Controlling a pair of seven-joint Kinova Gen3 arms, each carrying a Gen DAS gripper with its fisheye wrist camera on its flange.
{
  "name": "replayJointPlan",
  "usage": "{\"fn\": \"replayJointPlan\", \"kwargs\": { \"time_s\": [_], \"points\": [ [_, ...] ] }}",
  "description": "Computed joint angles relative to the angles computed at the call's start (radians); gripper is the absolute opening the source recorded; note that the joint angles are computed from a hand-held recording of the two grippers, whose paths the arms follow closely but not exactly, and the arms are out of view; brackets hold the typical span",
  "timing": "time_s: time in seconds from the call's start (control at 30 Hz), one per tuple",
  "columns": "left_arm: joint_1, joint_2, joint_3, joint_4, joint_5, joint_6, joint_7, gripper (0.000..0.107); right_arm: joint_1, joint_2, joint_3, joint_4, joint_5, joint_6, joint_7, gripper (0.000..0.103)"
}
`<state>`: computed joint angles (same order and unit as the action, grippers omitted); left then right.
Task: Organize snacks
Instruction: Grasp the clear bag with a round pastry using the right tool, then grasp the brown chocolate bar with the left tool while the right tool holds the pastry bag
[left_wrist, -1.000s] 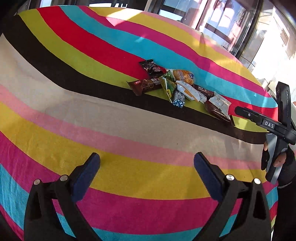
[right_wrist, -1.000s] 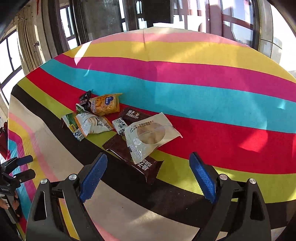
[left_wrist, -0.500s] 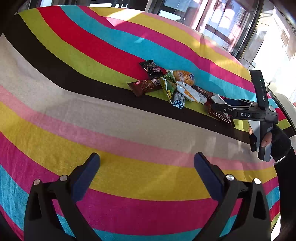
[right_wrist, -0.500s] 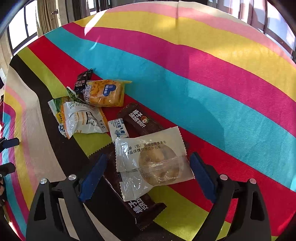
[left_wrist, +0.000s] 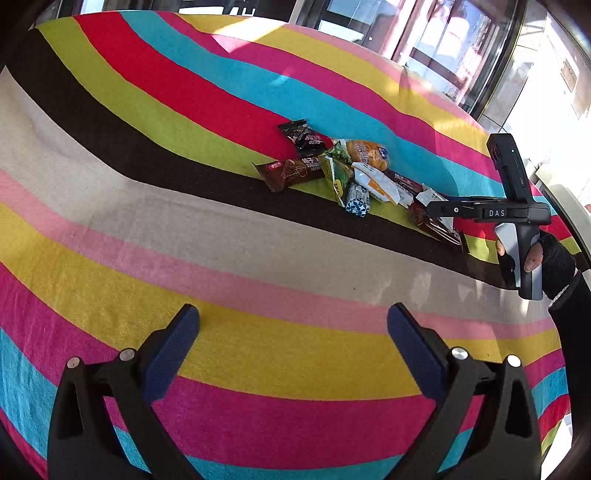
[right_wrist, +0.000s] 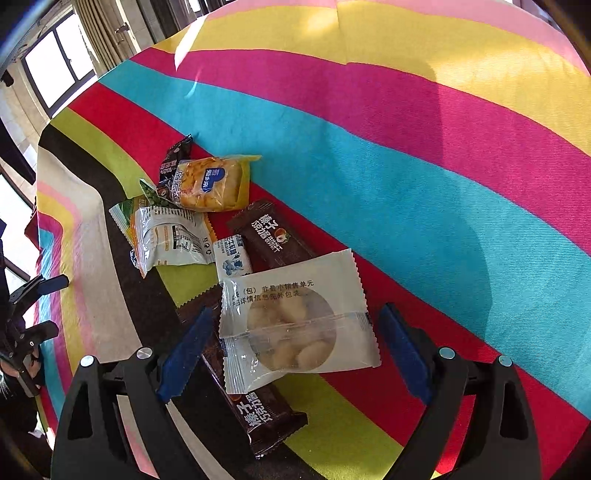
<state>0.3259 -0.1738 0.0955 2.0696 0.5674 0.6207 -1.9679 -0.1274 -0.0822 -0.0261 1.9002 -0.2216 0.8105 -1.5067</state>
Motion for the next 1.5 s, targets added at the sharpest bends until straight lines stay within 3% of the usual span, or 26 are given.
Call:
{"fn": "replayJointPlan", "kwargs": {
  "time_s": [0.03, 0.1, 0.2, 0.3, 0.43, 0.57, 0.67, 0.73, 0.83, 1.0, 1.13, 1.2, 1.33, 1.43, 1.5],
  "points": [
    [0.000, 0.000, 0.001, 0.000, -0.002, 0.000, 0.002, 0.101, 0.010, -0.012, -0.023, 0.015, 0.023, -0.022, -0.017, 0.076],
    [0.000, 0.000, 0.002, 0.000, -0.004, -0.001, 0.004, 0.101, 0.045, -0.034, -0.098, 0.033, 0.079, -0.049, -0.092, 0.075],
    [0.000, 0.000, 0.002, 0.000, -0.005, -0.001, 0.006, 0.101, 0.131, -0.084, -0.237, 0.072, 0.201, -0.073, -0.202, 0.088],
    [-0.001, 0.003, 0.007, -0.003, -0.016, -0.004, 0.015, 0.101, 0.169, -0.090, -0.335, 0.071, 0.323, -0.054, -0.324, 0.088],
    [0.001, 0.004, 0.009, -0.003, -0.023, -0.007, 0.022, 0.101, 0.056, -0.089, -0.254, 0.068, 0.397, -0.029, -0.381, 0.088],
    [0.002, 0.005, 0.010, -0.004, -0.027, -0.008, 0.026, 0.101, 0.044, -0.082, -0.224, 0.055, 0.371, -0.014, -0.328, 0.087],
    [0.004, 0.005, 0.010, -0.004, -0.028, -0.009, 0.027, 0.101, -0.027, -0.084, -0.112, 0.061, 0.249, -0.032, -0.256, 0.052],
    [0.004, 0.006, 0.011, -0.003, -0.031, -0.010, 0.029, 0.101, -0.015, -0.141, -0.121, 0.109, 0.212, -0.063, -0.256, 0.047],
    [0.003, 0.007, 0.009, -0.004, -0.031, -0.009, 0.026, 0.101, 0.075, -0.256, -0.246, 0.182, 0.238, -0.091, -0.362, 0.044],
    [-0.157, 0.012, 0.219, -0.058, -0.135, 0.056, 0.127, 0.101, 0.158, -0.465, -0.478, 0.195, 0.252, 0.069, -0.565, 0.044],
    [-0.240, 0.039, 0.405, -0.118, -0.120, 0.047, 0.031, 0.101, 0.151, -0.598, -0.584, 0.179, 0.242, 0.229, -0.728, 0.044],
    [-0.205, 0.094, 0.465, -0.182, -0.167, 0.042, -0.050, 0.101, 0.111, -0.636, -0.615, 0.189, 0.240, 0.270, -0.809, 0.045],
    [-0.085, 0.259, 0.511, -0.362, -0.302, 0.093, -0.213, 0.101, 0.057, -0.667, -0.650, 0.224, 0.214, 0.307, -0.922, 0.045],
    [0.043, 0.374, 0.451, -0.501, -0.375, 0.146, -0.322, 0.101, 0.055, -0.701, -0.651, 0.238, 0.175, 0.300, -0.927, 0.045],
    [0.135, 0.447, 0.392, -0.594, -0.434, 0.198, -0.330, 0.095, 0.062, -0.719, -0.649, 0.241, 0.158, 0.290, -0.925, 0.045]
  ]
}}
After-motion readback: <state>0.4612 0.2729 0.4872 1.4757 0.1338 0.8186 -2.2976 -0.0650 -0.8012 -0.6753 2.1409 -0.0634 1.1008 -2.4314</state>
